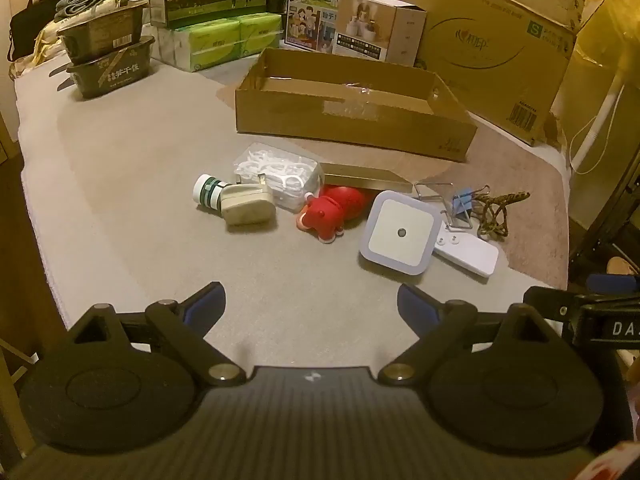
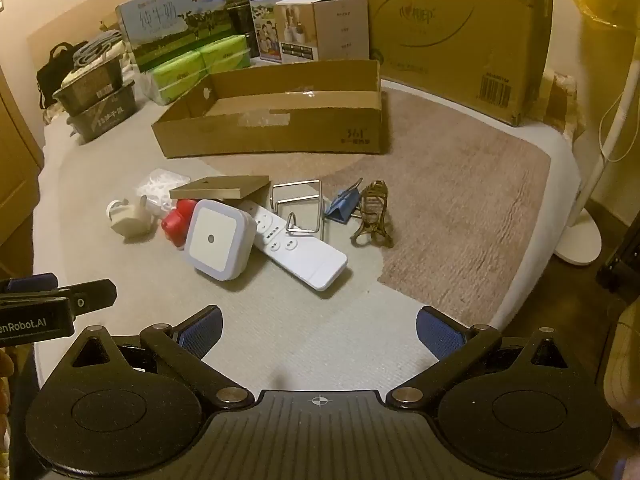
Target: Organize rigid objects
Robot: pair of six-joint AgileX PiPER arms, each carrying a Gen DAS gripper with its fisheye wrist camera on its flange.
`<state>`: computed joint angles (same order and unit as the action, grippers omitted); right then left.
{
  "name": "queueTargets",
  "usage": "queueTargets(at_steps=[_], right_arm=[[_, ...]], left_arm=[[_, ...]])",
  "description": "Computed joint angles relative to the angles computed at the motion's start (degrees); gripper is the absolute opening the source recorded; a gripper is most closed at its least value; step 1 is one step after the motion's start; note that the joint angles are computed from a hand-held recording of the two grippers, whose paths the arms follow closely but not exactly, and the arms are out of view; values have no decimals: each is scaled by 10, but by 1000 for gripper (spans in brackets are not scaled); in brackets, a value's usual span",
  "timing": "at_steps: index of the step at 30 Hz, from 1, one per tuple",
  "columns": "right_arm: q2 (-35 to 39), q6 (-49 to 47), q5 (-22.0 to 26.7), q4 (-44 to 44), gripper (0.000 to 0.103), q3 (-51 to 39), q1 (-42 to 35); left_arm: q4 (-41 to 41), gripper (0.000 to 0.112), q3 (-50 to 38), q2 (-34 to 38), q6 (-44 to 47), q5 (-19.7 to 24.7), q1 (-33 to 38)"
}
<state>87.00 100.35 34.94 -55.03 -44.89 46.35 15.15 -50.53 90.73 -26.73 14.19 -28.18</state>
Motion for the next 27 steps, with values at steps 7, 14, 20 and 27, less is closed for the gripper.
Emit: queueTargets(at_steps=[7, 14, 20, 27], right_arm=[[-1, 1, 1, -1, 103, 0, 0], [-1, 1, 2, -2, 103, 0, 0], [-1, 4, 0, -4, 103, 1, 0], [0, 10, 0, -8, 103, 3, 1]], left_arm=[[-22, 92, 0, -2, 24, -1, 2], [-27, 92, 0, -1, 27, -2, 2], [-74, 91, -3, -1, 78, -2, 8], [-80, 91, -3, 1, 84, -2, 9]])
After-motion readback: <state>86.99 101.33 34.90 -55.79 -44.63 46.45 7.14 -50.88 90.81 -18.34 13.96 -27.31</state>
